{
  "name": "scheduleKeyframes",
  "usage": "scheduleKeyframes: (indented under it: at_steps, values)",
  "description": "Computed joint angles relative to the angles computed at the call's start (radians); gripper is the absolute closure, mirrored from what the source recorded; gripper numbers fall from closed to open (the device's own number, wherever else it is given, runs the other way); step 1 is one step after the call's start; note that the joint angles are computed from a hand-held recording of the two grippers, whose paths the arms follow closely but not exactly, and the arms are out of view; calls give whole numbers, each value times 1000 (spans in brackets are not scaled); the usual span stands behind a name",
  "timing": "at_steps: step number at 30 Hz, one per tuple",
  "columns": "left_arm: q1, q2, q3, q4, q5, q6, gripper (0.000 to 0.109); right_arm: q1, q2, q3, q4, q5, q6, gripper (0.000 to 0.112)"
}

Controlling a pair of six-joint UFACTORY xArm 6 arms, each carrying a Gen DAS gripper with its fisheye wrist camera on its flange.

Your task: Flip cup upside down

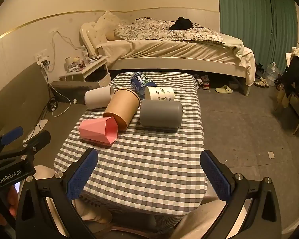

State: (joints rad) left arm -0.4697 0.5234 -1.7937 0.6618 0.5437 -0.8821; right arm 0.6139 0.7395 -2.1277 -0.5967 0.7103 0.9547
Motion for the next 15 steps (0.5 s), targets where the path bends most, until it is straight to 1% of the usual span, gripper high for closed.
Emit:
scheduleKeyframes:
  at_steps: [15]
  values:
    - [-7, -7, 6, 18, 14, -13, 6, 1, -12, 19, 2, -15, 3, 10]
